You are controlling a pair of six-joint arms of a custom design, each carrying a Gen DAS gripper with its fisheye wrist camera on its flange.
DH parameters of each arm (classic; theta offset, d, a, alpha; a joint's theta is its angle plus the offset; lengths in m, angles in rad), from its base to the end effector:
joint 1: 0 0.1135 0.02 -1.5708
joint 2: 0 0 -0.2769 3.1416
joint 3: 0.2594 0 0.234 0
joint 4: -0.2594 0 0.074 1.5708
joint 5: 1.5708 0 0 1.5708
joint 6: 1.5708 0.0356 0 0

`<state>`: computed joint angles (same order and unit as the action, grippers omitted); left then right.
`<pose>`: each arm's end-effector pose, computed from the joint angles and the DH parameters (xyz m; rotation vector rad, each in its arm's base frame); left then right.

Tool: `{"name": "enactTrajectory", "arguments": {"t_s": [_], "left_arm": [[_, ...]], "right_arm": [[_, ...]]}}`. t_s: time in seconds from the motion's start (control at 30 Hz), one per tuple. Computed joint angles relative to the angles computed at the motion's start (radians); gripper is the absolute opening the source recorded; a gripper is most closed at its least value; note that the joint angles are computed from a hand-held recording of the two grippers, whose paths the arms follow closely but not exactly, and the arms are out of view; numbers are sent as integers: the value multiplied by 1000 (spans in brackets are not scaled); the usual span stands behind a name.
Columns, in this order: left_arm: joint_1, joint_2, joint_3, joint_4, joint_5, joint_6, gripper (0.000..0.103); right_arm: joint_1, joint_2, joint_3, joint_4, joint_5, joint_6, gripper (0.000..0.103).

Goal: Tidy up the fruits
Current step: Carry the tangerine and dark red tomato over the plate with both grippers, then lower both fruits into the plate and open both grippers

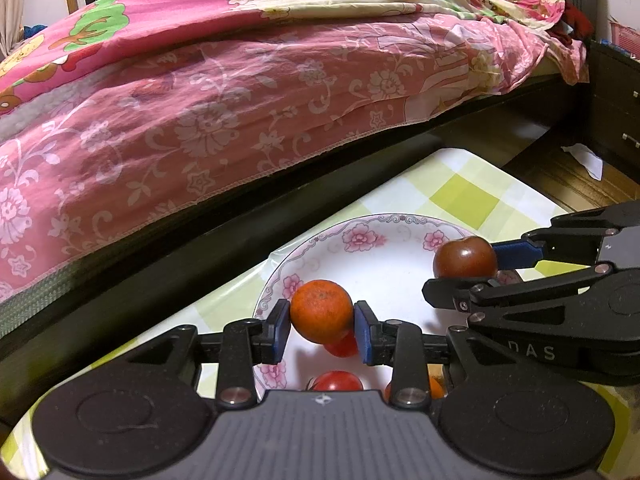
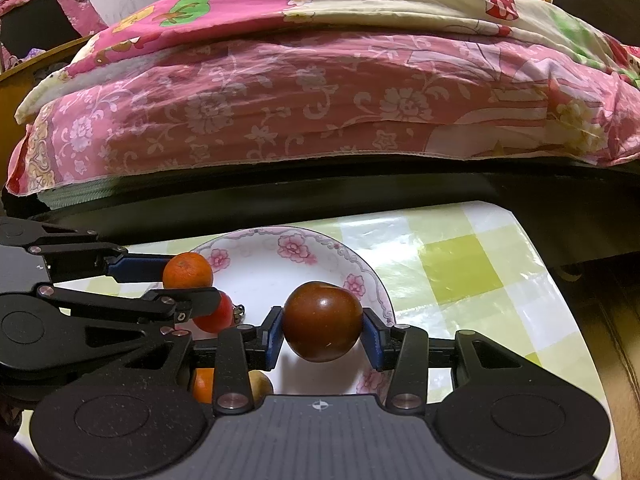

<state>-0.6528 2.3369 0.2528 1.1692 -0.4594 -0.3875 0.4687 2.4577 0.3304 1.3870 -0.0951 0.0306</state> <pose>0.1826 -0.1198 0.0026 0.1258 2.3588 0.0796 0.2188 0.1146 -0.0091 -0.5550 2.2678 0.3619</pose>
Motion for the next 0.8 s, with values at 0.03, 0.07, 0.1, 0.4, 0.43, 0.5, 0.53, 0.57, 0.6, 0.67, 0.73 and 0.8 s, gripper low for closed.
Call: {"name": "enactTrajectory", "arguments": {"t_s": [0.03, 0.07, 0.1, 0.4, 0.43, 0.5, 0.53, 0.57, 0.6, 0.67, 0.73, 0.8], "left_arm": [[2, -1, 0, -1, 1, -1, 41], [3, -2, -1, -1, 3, -3, 41], [4, -4, 0, -4, 4, -5, 41], [9, 0, -1, 3, 2, -15, 41], [8, 1, 0, 2, 1, -15, 41], [7, 2, 0, 4, 1, -15, 41], [7, 3, 0, 7, 2, -17, 42], [5, 3, -3, 10, 1, -17, 42], [4, 2, -4, 12, 0, -15, 42], [1, -3, -9, 16, -3, -15, 44], [-3, -15, -18, 17, -7, -21, 45], [-11, -30, -29, 18, -17, -23, 48]], "right_arm": [[1, 0, 2, -6, 2, -1, 39], [1, 0, 4, -12, 1, -4, 39], [2, 2, 5, -13, 1, -7, 39], [18, -2, -1, 1, 19, -15, 46], [18, 1, -4, 11, 20, -17, 47], [20, 5, -9, 25, 23, -17, 47], [20, 7, -10, 30, 24, -17, 47], [21, 9, -12, 35, 27, -17, 47], [21, 10, -15, 40, 27, -18, 47], [19, 5, -19, 40, 28, -18, 47], [19, 0, -31, 51, 34, -15, 47], [21, -9, -46, 61, 40, -9, 47]]}}
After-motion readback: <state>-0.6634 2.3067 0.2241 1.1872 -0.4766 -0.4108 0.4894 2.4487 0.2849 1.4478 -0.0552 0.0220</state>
